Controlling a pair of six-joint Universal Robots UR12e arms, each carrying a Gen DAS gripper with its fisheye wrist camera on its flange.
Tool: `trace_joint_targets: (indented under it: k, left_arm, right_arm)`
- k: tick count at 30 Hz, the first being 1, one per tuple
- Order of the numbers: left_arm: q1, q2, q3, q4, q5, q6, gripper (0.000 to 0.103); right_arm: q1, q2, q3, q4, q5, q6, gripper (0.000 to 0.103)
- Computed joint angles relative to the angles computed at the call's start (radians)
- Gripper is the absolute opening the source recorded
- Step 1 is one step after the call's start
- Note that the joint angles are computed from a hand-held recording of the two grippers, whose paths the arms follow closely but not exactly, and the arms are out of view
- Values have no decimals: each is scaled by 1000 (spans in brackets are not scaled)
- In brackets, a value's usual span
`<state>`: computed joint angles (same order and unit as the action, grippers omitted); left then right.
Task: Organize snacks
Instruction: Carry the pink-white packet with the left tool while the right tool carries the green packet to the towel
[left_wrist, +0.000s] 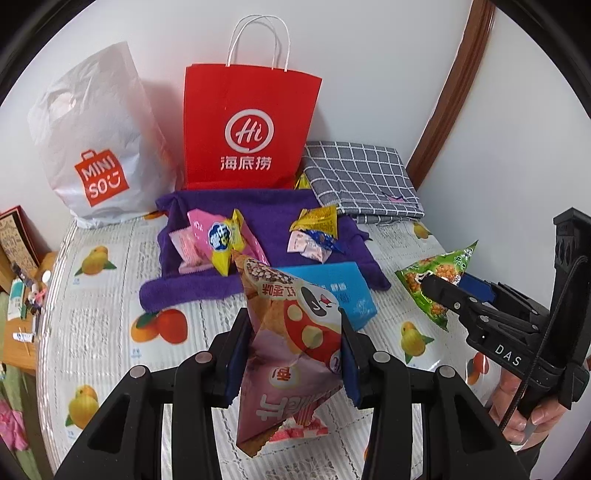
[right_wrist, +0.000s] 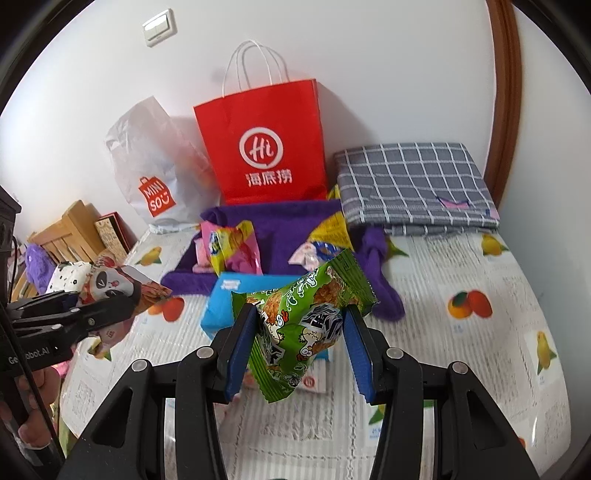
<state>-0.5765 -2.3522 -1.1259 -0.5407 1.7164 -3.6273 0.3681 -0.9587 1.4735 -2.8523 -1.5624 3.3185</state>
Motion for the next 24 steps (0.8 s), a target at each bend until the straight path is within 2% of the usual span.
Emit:
trace_joint_targets:
  k: [10,24]
  left_arm:
    - [15,-19,51,-15,21,26,41]
    - [43,-49,99,-31,14,29,41]
  right_arm:
    - [-2,40,-82,10,-9,-19,48]
    - [-11,95,-178,45,-22,-18,48]
